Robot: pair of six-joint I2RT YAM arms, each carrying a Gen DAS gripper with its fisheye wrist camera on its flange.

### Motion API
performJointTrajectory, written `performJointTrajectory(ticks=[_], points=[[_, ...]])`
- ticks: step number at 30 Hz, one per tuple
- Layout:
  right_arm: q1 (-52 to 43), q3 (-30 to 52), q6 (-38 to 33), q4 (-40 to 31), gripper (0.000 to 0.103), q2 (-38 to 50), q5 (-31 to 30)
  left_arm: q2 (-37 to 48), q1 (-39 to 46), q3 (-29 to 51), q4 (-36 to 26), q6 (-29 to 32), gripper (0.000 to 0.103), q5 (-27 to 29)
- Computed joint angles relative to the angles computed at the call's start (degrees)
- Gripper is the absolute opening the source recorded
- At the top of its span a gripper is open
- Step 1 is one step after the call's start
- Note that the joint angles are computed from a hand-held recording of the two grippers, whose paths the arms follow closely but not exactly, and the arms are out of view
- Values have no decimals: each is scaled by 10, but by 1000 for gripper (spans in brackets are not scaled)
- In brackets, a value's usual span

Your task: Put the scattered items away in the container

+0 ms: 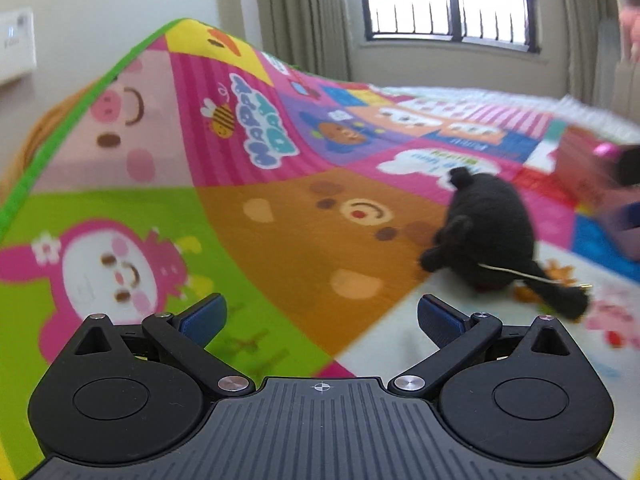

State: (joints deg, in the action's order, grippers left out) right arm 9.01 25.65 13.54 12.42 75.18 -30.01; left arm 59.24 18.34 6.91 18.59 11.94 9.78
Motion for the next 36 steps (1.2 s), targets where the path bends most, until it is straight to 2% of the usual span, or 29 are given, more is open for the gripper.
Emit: performJointTrajectory(ticks=[3, 5, 8, 11, 15, 18, 21, 24, 25, 27, 30, 34, 36], points=[[47, 48, 96, 87, 100, 128, 12, -43, 45, -9, -45, -12, 103, 70], [75, 74, 138, 122, 96, 193, 23, -65, 66, -11, -70, -17, 103, 100], [96, 114, 155, 99, 62, 241, 15, -102, 82, -11, -113, -17, 103, 131], [87, 103, 137, 62, 58, 200, 9, -166, 77, -12, -176, -8, 103, 157], [38, 70, 63, -67, 58, 53, 12, -283, -9, -15, -274, -18, 103, 142], [-46, 62, -17, -241, 58, -75, -18, -374, -109, -15, -346, -34, 103, 119], [-182, 65, -150, -434, 58, -198, -61, -424, -232, -16, -373, -72, 103, 61], [-386, 89, -338, -594, 58, -258, -103, -380, -363, -20, -321, -116, 103, -19], [-456, 99, -403, -628, 58, -259, -110, -340, -409, -19, -285, -130, 103, -50], [-570, 109, -503, -652, 58, -256, -109, -243, -488, -14, -201, -151, 103, -95], [-648, 96, -592, -606, 58, -257, -68, -101, -590, 7, -98, -170, 103, -137], [-613, 13, -625, -463, 59, -286, 41, 50, -693, 43, -10, -181, 103, -188], [-586, -24, -628, -415, 61, -288, 59, 97, -726, 60, 5, -187, 103, -211]])
